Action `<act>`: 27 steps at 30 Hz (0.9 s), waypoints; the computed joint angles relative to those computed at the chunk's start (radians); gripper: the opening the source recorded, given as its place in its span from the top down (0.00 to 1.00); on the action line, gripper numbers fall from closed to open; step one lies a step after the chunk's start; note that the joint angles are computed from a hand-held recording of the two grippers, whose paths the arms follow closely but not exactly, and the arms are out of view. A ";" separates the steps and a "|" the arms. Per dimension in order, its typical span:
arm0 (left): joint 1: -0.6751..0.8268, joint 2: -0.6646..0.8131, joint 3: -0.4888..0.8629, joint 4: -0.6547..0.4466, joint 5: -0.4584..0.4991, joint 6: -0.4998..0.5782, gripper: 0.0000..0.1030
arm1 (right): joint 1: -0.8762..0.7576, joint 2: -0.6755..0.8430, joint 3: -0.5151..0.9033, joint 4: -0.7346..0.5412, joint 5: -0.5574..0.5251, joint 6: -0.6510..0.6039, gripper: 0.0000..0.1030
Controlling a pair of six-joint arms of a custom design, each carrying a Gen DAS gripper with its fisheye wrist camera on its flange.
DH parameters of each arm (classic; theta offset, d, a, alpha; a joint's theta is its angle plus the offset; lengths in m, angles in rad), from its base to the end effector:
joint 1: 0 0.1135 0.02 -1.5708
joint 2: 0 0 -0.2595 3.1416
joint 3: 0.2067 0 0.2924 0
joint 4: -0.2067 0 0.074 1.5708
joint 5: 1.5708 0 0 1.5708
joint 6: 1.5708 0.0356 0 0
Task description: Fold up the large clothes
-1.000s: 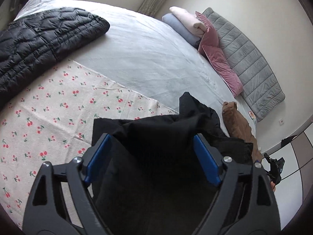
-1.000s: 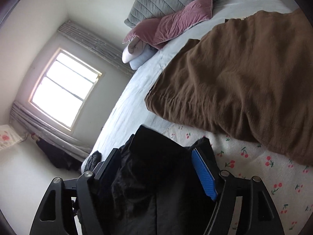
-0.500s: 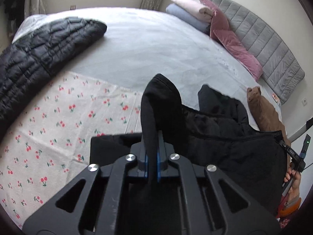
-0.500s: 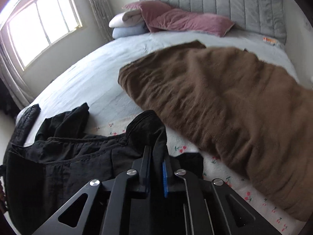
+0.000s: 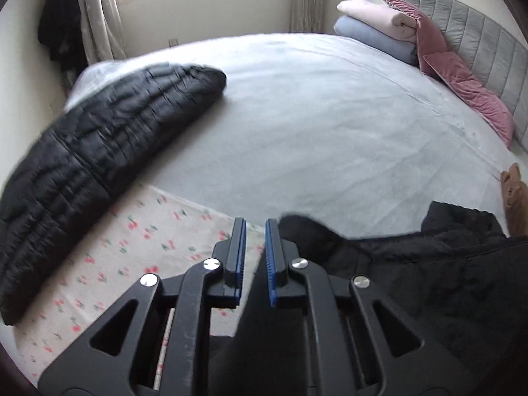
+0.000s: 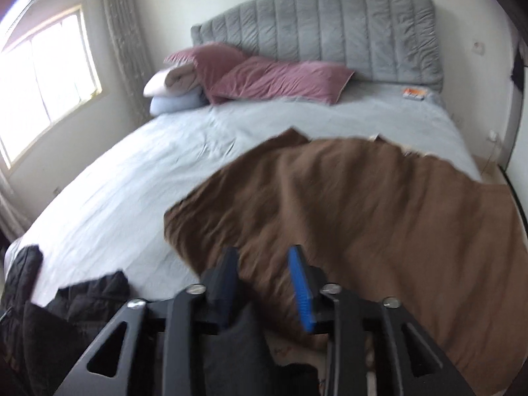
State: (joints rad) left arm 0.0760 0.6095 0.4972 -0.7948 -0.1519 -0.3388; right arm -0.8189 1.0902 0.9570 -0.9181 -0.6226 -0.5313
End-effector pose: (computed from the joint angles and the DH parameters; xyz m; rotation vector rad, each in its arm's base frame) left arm 0.1647 0.0179 0.2036 -0.5706 2.3978 0.0746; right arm 0.1810 -0.1631 0.2757 0.1381 2.3584 0.2003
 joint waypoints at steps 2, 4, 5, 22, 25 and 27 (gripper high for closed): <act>0.114 -0.059 -0.047 -0.003 0.199 0.052 0.68 | 0.019 0.026 -0.031 -0.028 0.001 -0.068 0.37; 0.158 -0.049 -0.051 -0.020 0.257 0.074 0.56 | 0.060 0.068 -0.051 -0.040 0.056 -0.080 0.37; 0.190 -0.009 -0.043 -0.025 0.303 0.092 0.56 | 0.093 0.084 -0.071 -0.018 0.105 -0.050 0.37; 0.004 -0.363 -0.084 0.052 -0.014 -0.109 0.94 | 0.323 -0.503 -0.363 0.435 0.367 0.217 0.95; 0.021 -0.255 -0.145 0.165 -0.021 -0.105 0.94 | 0.451 -0.416 -0.419 0.543 0.517 0.203 0.95; 0.029 -0.170 -0.180 0.237 -0.012 -0.115 0.93 | 0.483 -0.350 -0.443 0.592 0.562 0.200 0.95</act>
State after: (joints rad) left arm 0.1053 0.4395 0.3171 -0.5583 -0.1640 -0.4535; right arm -0.3356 0.7398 0.5135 -0.3258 -0.0605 -0.3311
